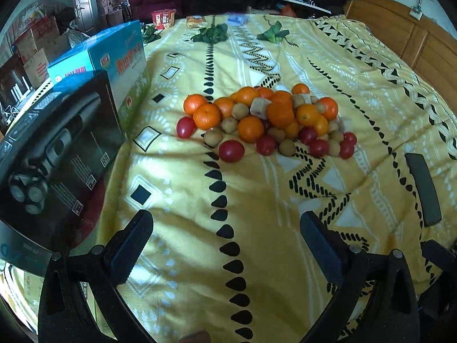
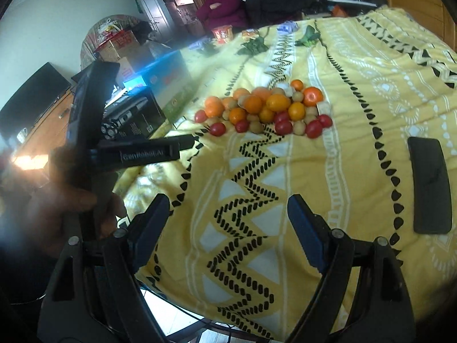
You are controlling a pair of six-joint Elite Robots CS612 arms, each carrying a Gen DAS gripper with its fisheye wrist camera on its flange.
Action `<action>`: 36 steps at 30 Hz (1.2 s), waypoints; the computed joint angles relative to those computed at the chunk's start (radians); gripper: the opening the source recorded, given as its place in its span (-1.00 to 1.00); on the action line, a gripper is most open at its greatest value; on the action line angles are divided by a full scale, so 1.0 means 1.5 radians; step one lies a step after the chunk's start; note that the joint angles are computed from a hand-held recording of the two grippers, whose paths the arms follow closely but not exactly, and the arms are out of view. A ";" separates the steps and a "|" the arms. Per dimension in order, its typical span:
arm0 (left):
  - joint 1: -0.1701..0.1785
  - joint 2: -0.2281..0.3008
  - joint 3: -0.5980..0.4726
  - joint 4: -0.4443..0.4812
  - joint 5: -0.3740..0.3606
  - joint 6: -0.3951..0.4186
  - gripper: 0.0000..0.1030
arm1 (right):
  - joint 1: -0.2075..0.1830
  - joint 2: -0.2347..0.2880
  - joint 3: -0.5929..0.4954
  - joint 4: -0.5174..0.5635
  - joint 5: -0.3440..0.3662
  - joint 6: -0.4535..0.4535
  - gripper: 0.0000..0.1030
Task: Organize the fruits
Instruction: 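Move both open tools back to the fruit pile, then grasp a red tomato with the left tool while the right tool grasps an orange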
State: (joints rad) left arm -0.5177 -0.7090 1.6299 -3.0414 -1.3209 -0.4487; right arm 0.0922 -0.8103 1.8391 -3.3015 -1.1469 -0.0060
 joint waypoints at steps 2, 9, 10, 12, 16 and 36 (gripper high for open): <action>0.006 0.007 -0.005 0.013 -0.015 -0.012 1.00 | 0.000 0.003 -0.002 0.007 -0.003 0.000 0.65; 0.023 0.025 -0.008 -0.019 -0.045 -0.043 0.99 | -0.003 0.011 -0.008 0.028 -0.003 0.005 0.65; 0.025 0.027 -0.010 -0.031 -0.051 -0.043 0.98 | -0.004 0.013 -0.010 0.031 -0.003 0.006 0.65; 0.029 0.034 -0.019 -0.052 -0.060 -0.040 0.95 | -0.004 0.016 -0.015 0.037 -0.003 0.008 0.65; 0.036 0.053 -0.063 -0.041 -0.072 -0.027 0.49 | -0.008 0.023 -0.022 0.045 -0.002 0.011 0.65; 0.049 0.113 -0.166 0.007 -0.075 -0.025 -0.14 | -0.024 0.049 -0.060 0.059 -0.011 0.010 0.27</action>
State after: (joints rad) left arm -0.4442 -0.5391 1.3812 -3.0307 -1.4336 -0.4859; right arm 0.0562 -0.7369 1.7487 -3.2126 -1.1627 0.0095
